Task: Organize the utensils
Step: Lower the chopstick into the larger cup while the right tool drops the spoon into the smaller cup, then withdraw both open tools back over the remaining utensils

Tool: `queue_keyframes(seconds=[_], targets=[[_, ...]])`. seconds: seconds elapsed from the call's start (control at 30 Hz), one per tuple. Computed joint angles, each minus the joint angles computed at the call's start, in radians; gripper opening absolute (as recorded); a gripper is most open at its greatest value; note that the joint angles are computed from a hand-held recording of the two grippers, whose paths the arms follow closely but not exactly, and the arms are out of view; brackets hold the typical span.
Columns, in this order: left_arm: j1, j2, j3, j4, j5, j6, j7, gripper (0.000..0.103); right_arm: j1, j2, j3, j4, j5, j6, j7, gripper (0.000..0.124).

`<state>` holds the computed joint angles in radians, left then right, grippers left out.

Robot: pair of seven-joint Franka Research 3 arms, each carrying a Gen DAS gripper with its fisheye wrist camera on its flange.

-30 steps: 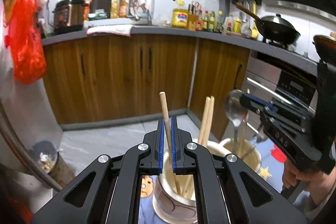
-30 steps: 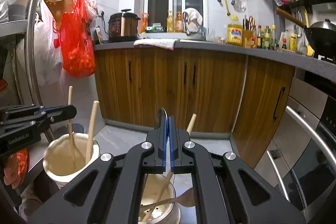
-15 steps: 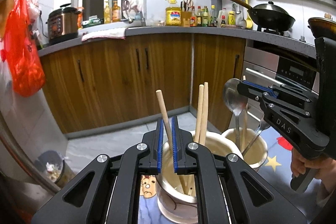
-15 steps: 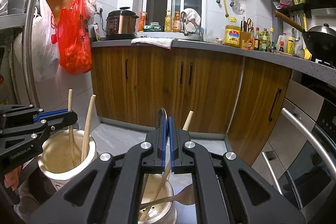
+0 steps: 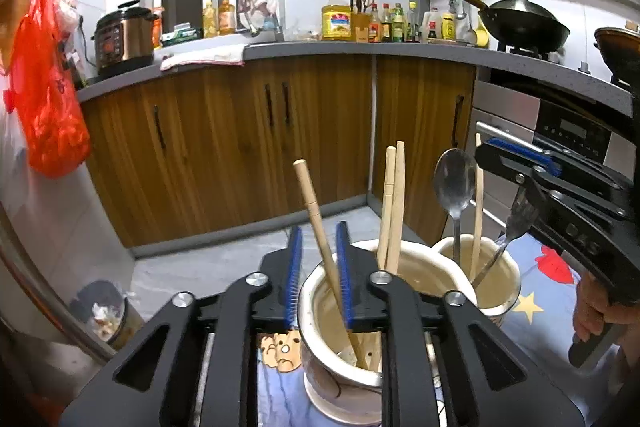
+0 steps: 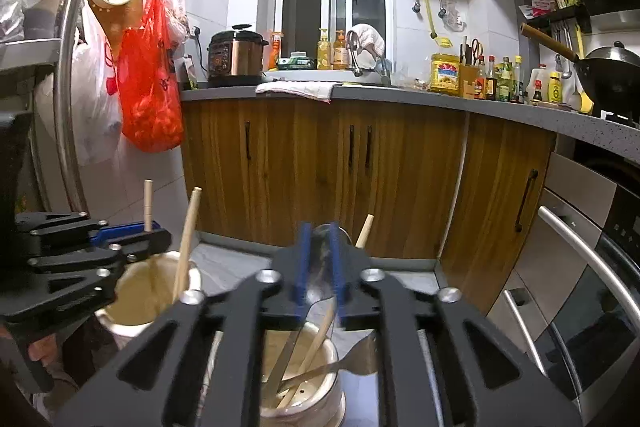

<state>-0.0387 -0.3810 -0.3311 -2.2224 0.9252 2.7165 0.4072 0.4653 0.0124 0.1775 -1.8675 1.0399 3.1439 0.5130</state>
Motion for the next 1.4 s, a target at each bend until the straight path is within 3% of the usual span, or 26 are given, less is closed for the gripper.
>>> queue_keyframes(seconds=[0.13, 0.17, 0.2, 0.37, 0.43, 0.63, 0.83, 1.07, 1.2, 1.4], targets=[[0.003, -0.003, -0.002, -0.001, 0.007, -0.001, -0.005, 0.026, 0.007, -0.046, -0.012, -0.027, 0.100, -0.013, -0.076, 0.030], [0.004, -0.003, -0.004, 0.000, 0.010, -0.005, -0.008, 0.028, 0.012, -0.055, -0.018, -0.034, 0.113, -0.015, -0.082, 0.039], [0.006, -0.003, -0.006, 0.001, 0.014, -0.008, -0.012, 0.033, 0.017, -0.070, -0.026, -0.044, 0.133, -0.022, -0.090, 0.048], [0.007, -0.015, -0.009, 0.006, 0.020, -0.013, -0.026, 0.053, 0.048, -0.142, -0.066, -0.091, 0.278, -0.063, -0.196, 0.070], [0.013, -0.029, -0.019, 0.013, 0.031, -0.037, -0.044, 0.065, 0.046, -0.170, -0.071, -0.119, 0.248, -0.076, -0.164, 0.074], [-0.028, -0.097, -0.014, 0.013, -0.058, -0.103, -0.014, 0.080, 0.047, -0.250, -0.101, -0.197, 0.089, -0.116, -0.006, 0.097], [-0.071, -0.186, -0.050, -0.006, -0.152, -0.222, 0.016, 0.094, 0.040, -0.343, -0.117, -0.300, -0.055, -0.141, 0.145, 0.098], [-0.146, -0.272, -0.070, -0.064, -0.270, -0.331, 0.000, 0.096, 0.010, -0.447, -0.111, -0.434, -0.268, -0.180, 0.292, 0.098], [-0.194, -0.315, -0.060, -0.125, -0.338, -0.325, -0.023, 0.096, 0.024, -0.492, -0.129, -0.500, -0.350, -0.237, 0.336, 0.098], [-0.204, -0.334, -0.093, -0.199, -0.342, -0.306, -0.073, 0.097, 0.014, -0.507, -0.119, -0.562, -0.447, -0.337, 0.380, 0.097]])
